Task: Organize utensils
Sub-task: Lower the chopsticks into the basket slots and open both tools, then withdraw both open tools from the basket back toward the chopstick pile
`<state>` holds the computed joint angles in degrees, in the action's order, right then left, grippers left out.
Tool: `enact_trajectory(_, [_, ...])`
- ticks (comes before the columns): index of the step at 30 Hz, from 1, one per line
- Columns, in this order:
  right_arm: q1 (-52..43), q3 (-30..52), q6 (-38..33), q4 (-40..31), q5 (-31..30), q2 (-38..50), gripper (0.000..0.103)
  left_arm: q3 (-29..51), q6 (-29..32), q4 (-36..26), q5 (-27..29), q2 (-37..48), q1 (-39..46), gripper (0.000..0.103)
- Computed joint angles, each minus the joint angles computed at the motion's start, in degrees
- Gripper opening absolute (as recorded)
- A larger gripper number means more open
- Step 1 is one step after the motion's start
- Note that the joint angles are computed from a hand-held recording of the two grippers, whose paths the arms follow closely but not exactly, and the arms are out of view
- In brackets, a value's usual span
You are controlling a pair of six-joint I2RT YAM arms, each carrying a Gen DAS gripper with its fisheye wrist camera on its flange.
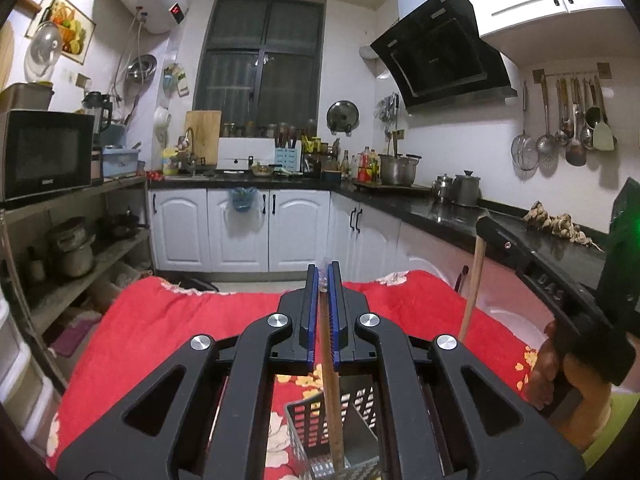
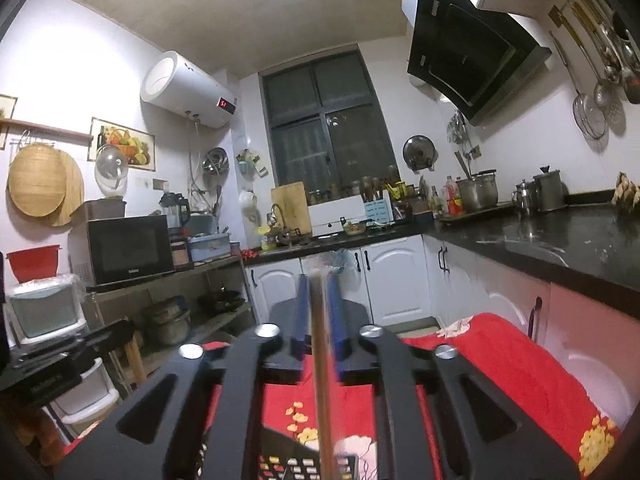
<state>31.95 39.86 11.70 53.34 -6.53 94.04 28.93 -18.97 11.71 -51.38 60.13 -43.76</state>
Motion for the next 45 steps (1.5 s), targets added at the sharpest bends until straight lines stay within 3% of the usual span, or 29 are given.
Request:
enact_trajectory(1, [0.04, -0.40, 0.26, -0.42, -0.08, -0.47, 0.039, -0.10, -0.99, -0.90, 0.31, -0.08, 0.08, 0.003])
enact_trajectory(2, [-0.15, -1.35, 0.62, -1.09, -1.01, -1.50, 0.041, -0.11, -1.96, -1.87, 0.93, -0.22, 0.26, 0.006])
enact_trajectory(4, [0.06, -2.00, 0.30, -3.96, -1.29, -3.38, 0.048, 0.02, -4.30, -4.26, 1.07, -0.43, 0.03, 0.018])
enact_trajectory(6, [0.40, -3.02, -0.18, -7.87, -1.78, -6.08, 0.060, -0.20, -5.77, -5.41, 0.94, -0.92, -0.50, 0.043])
enact_trajectory(8, [1.02, -4.31, -1.38, -10.03, -1.83, -8.34, 0.069, -0.88, -7.13, -6.34, 0.56, -2.17, -1.40, 0.048])
enact_trajectory(10, [2.50, -4.78, -4.20, -14.37, 0.03, -10.79, 0.073, -0.90, -8.99, -8.01, -0.50, -2.76, -2.60, 0.061])
enact_trajectory(12, [3.65, -5.41, -5.54, -17.92, 2.07, -12.86, 0.076, -1.13, -11.50, -9.23, -3.46, -3.28, -4.81, 0.084])
enact_trajectory(14, [4.56, -6.46, -5.99, -19.88, 3.48, -14.49, 0.081, -1.34, -13.78, -10.67, -5.90, -4.09, -7.00, 0.091])
enact_trajectory(23, [5.36, -11.94, -6.63, -26.34, 6.07, -22.63, 0.089, 2.33, -27.08, -27.73, -11.96, -5.20, -15.39, 0.092])
enact_trajectory(33, [5.14, -16.88, -6.25, -31.45, 6.44, -31.58, 0.092, 7.01, -53.88, -51.22, -19.79, -0.85, -26.94, 0.092])
enact_trajectory(45, [5.83, -20.81, -5.95, -37.10, 5.89, -40.98, 0.094, 11.08, -77.79, -69.70, -21.09, 7.08, -34.56, 0.092])
